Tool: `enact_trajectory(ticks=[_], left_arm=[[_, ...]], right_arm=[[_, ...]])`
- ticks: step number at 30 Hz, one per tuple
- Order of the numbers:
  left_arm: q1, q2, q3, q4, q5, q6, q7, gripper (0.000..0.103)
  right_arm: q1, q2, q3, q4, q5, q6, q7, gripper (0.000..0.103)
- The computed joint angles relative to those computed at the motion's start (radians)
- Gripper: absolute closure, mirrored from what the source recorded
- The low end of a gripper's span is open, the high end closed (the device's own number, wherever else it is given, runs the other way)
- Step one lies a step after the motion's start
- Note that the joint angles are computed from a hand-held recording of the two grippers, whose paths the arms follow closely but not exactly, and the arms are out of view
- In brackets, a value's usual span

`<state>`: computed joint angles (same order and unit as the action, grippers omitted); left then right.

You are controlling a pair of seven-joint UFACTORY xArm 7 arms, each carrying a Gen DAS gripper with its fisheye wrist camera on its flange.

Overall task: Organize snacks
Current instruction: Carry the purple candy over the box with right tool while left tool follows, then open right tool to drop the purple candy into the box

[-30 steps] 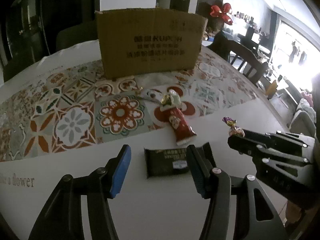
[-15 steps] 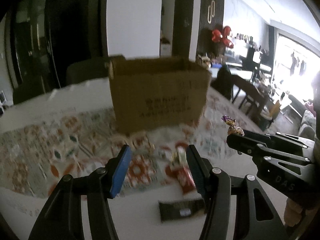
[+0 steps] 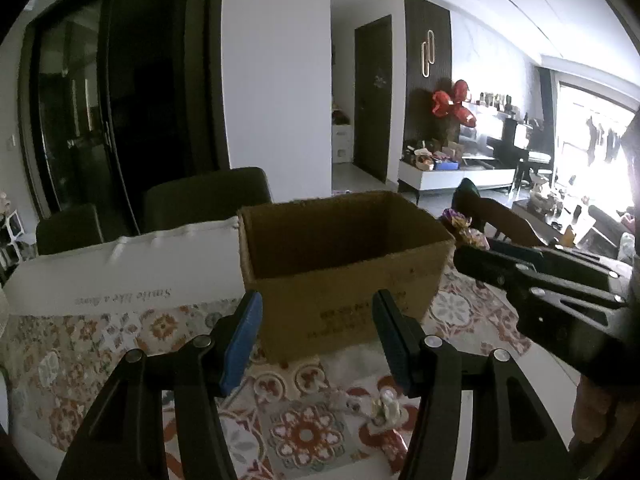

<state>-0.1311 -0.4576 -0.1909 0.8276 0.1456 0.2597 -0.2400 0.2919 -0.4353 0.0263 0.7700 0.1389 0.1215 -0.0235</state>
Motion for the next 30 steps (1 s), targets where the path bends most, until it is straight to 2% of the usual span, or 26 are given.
enact_trajectory(ticks=[10,20,21,23,26,30], left_arm=[[0.046,0.1,-0.013,0.103,0.051,-0.004,-0.031,0.047],[0.067,0.151,-0.027,0.144,0.136,0.007,-0.104,0.047],[0.065,0.15,-0.025,0.141,0.14,0.005,-0.108,0.047],[0.059,0.148,-0.022,0.137,0.144,0.009,-0.116,0.047],[0.049,0.136,-0.018,0.122,0.145,0.016,-0.121,0.047],[0.048,0.097,-0.029,0.087,0.15,0.016,-0.138,0.047]], right_arm=[[0.021,0.181,-0.025,0.194,0.027,-0.001,-0.101,0.083],[-0.051,0.329,0.021,0.327,0.032,0.009,-0.133,0.081],[-0.05,0.333,0.017,0.333,0.054,0.018,-0.151,0.071],[-0.058,0.327,0.019,0.318,0.079,0.003,-0.16,0.062],[-0.074,0.305,0.035,0.291,0.049,-0.01,-0.131,0.061],[-0.057,0.24,0.021,0.216,0.071,-0.034,-0.141,0.061]])
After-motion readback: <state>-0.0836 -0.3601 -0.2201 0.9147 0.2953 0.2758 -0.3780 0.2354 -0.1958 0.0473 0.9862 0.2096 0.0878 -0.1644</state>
